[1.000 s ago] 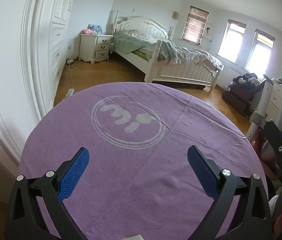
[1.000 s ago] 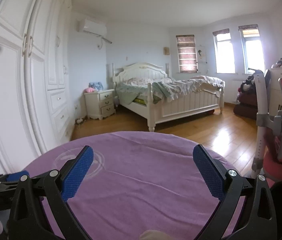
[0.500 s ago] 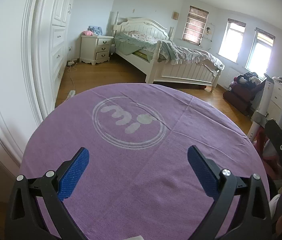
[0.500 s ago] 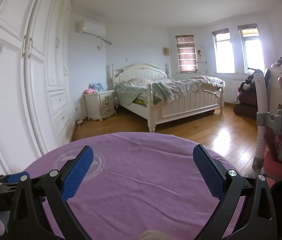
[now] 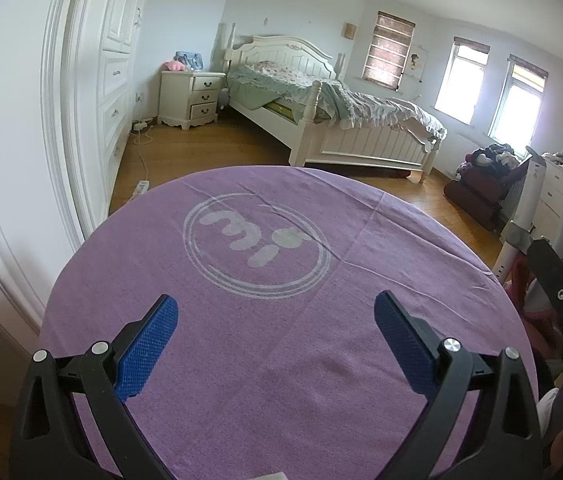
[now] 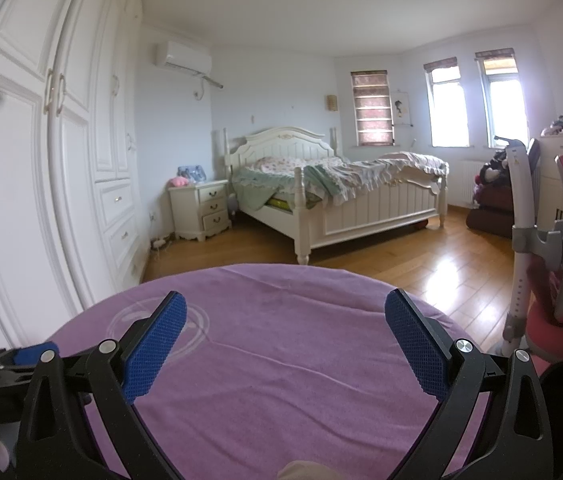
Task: Collect trash
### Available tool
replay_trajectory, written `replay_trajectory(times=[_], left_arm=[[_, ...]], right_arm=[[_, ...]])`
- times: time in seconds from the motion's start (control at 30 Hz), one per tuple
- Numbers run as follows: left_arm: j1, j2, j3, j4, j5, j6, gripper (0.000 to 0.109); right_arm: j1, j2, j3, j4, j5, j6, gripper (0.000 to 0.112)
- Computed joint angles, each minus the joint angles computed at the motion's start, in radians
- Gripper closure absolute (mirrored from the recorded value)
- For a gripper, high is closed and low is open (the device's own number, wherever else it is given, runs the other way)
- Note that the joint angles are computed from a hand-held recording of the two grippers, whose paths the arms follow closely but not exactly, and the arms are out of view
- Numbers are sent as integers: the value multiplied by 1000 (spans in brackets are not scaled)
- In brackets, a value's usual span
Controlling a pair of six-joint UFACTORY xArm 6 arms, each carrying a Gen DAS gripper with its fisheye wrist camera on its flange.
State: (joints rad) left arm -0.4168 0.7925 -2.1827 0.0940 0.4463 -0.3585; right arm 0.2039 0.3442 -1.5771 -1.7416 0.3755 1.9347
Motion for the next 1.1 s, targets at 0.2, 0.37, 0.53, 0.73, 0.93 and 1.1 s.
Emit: replay_trajectory(times=[0.2, 0.37, 0.53, 0.73, 0.93, 1.1], left_arm=[[4, -1, -2, -16, 4, 14, 11], [4, -3, 1, -16, 2, 14, 11], [2, -2, 1, -18, 1, 14, 11], [4, 0, -3, -31, -5, 39, 11], [8, 11, -20, -46, -4, 49, 11], [10, 13, -23, -59, 2, 57, 11]], right_arm=[[2, 1, -1, 6, 2, -8, 14], [3, 1, -1, 6, 2, -6, 14], [2, 1, 0, 4, 2, -4, 14], [3, 1, -2, 5, 3, -5, 14], [2, 1, -1, 5, 2, -5, 14], [3, 2, -2, 6, 3, -5, 14]])
